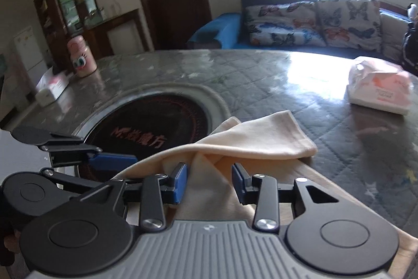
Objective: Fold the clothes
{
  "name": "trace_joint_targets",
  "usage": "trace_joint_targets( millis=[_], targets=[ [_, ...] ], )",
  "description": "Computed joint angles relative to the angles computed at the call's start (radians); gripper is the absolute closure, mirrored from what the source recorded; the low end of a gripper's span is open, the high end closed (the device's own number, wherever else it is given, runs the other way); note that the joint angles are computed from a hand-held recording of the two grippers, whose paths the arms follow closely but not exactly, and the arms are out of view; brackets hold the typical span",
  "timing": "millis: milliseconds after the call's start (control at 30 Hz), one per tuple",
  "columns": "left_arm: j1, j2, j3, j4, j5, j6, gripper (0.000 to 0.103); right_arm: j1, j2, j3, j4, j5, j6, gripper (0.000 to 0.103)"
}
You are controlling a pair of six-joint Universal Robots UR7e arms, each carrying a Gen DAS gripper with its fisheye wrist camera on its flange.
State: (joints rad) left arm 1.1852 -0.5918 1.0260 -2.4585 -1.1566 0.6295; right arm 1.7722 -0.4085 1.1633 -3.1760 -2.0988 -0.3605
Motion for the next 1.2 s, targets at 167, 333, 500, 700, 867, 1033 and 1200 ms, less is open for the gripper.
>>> trace_joint_targets(
  millis=[167,333,500,700,867,1033,1200],
  targets=[
    [-0.001,0.0,0.004,-0.005,0.013,0.006,0.059,-0.012,0.01,-0.022,0.055,0.008,0.056,0.061],
    [0.0,-0.002,0.007,-0.01,0.013,0.01,0.056,-0.004,0.012,-0.026,0.06,-0.009,0.032,0.079],
    [0.0,-0.002,0.008,-0.011,0.014,0.012,0.056,0.003,0.015,-0.031,0.04,-0.035,0.022,0.091],
    [-0.002,0.002,0.003,-0.01,0.017,0.014,0.055,0.02,0.009,0.001,-0.058,-0.085,-0.03,0.094],
    [-0.003,0.003,0.004,-0.015,0.021,0.017,0.054,0.036,0.002,0.042,-0.199,-0.152,-0.076,0.094],
    [-0.002,0.004,0.001,-0.013,0.014,0.023,0.054,0.046,-0.025,0.133,-0.379,-0.209,-0.093,0.094],
    [0.001,0.007,-0.006,-0.005,0.003,0.024,0.054,0.057,-0.07,0.247,-0.538,-0.258,-0.087,0.094]
  ],
)
